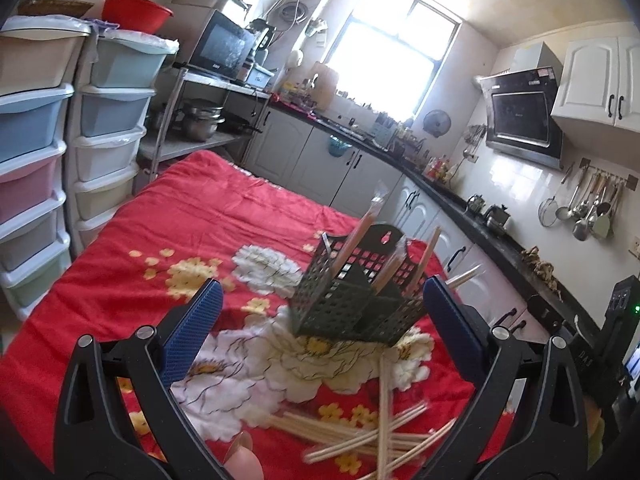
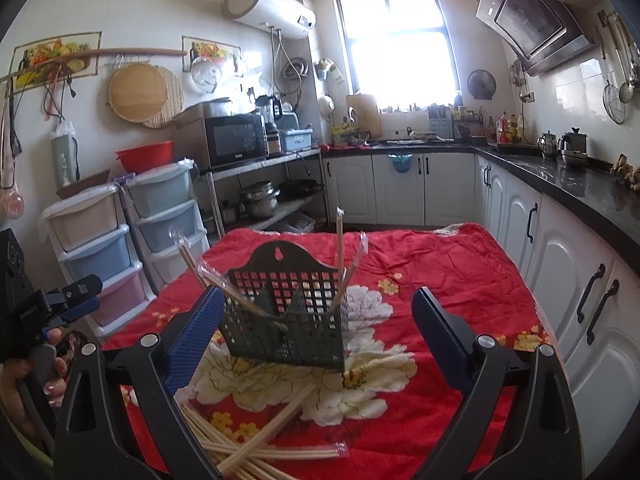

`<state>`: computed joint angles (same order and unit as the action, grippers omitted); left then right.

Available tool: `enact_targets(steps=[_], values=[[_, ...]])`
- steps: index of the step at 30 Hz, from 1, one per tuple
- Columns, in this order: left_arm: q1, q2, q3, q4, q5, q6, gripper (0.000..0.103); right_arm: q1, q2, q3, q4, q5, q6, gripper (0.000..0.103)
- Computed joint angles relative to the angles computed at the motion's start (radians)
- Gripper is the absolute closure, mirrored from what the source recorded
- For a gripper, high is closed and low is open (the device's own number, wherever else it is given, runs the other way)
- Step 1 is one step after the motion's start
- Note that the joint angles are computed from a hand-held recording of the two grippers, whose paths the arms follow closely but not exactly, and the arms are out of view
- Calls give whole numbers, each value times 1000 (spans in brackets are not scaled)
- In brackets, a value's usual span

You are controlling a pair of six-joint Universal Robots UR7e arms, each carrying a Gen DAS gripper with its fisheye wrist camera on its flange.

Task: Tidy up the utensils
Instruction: 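Raise both open tools away from the caddy, then move both open tools down to the loose chopstick pile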

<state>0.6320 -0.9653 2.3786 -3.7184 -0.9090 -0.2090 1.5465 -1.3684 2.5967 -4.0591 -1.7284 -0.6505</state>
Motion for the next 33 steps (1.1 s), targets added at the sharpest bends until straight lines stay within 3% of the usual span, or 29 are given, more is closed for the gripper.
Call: enact_targets(steps=[10, 27, 33], values=[[25, -25, 50, 81, -15, -47, 11, -20, 16, 26, 43, -53, -36, 11], [73, -26, 77, 204, -52, -144, 11, -27, 46, 31, 144, -80, -34, 11], [107, -22, 77, 243, -99, -170, 14, -31, 70, 17, 173, -93, -28, 11]])
